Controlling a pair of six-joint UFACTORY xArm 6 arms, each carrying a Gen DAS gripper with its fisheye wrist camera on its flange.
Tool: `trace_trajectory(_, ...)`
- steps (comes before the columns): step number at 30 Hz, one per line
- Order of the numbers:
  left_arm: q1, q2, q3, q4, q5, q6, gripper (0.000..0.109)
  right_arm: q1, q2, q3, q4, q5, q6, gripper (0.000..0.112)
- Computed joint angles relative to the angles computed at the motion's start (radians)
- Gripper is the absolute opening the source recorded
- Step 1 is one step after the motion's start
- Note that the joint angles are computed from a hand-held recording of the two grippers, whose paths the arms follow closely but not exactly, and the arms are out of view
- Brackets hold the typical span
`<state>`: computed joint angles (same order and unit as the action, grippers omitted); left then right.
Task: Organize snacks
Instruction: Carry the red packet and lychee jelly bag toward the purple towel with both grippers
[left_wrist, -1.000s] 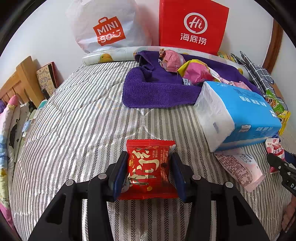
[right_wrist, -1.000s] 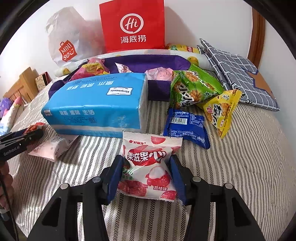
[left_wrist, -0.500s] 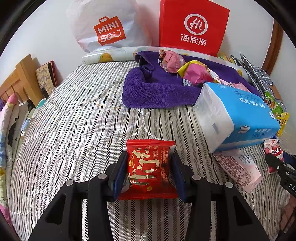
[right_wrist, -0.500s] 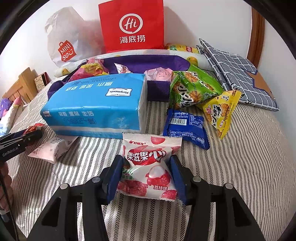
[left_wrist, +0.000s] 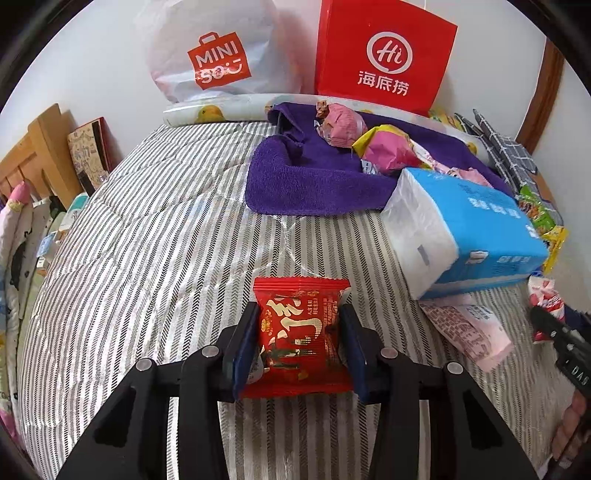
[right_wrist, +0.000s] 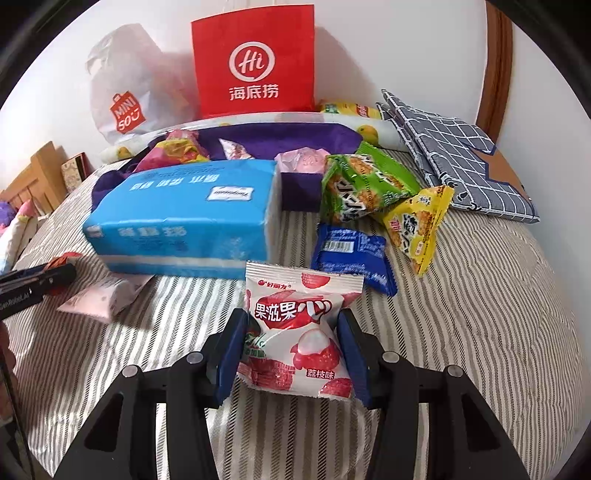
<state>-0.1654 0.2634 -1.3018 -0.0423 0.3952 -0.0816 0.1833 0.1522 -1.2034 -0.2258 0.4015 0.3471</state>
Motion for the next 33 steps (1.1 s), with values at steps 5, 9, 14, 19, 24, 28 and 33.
trace_trajectory(5,-0.006,-0.029,0.023,-0.082,0.006,0.065,0.042,0.009,-0.041,0.029,0.037,-0.028,-0.016,0.048)
trace_trajectory(9,-0.017,-0.062,0.047,-0.129,-0.002,0.113,0.042,0.011,-0.078,0.049,0.061,-0.043,-0.032,0.048)
trace_trajectory(14,-0.037,-0.093,0.049,-0.168,-0.007,0.147,0.042,0.009,-0.108,0.054,0.074,-0.052,-0.034,0.048)
trace_trajectory(19,-0.053,-0.087,0.008,-0.188,0.015,0.171,0.042,0.001,-0.098,0.019,0.090,-0.058,-0.039,0.048)
trace_trajectory(24,-0.054,-0.068,-0.062,-0.277,0.050,0.246,0.042,-0.003,-0.079,-0.024,0.129,-0.074,-0.078,0.048)
trace_trajectory(28,-0.062,-0.038,-0.132,-0.288,0.070,0.254,0.042,-0.001,-0.044,-0.079,0.152,-0.078,-0.100,0.048)
trace_trajectory(33,-0.078,0.004,-0.217,-0.242,0.076,0.234,0.042,0.000,0.014,-0.177,0.178,-0.060,-0.129,0.048)
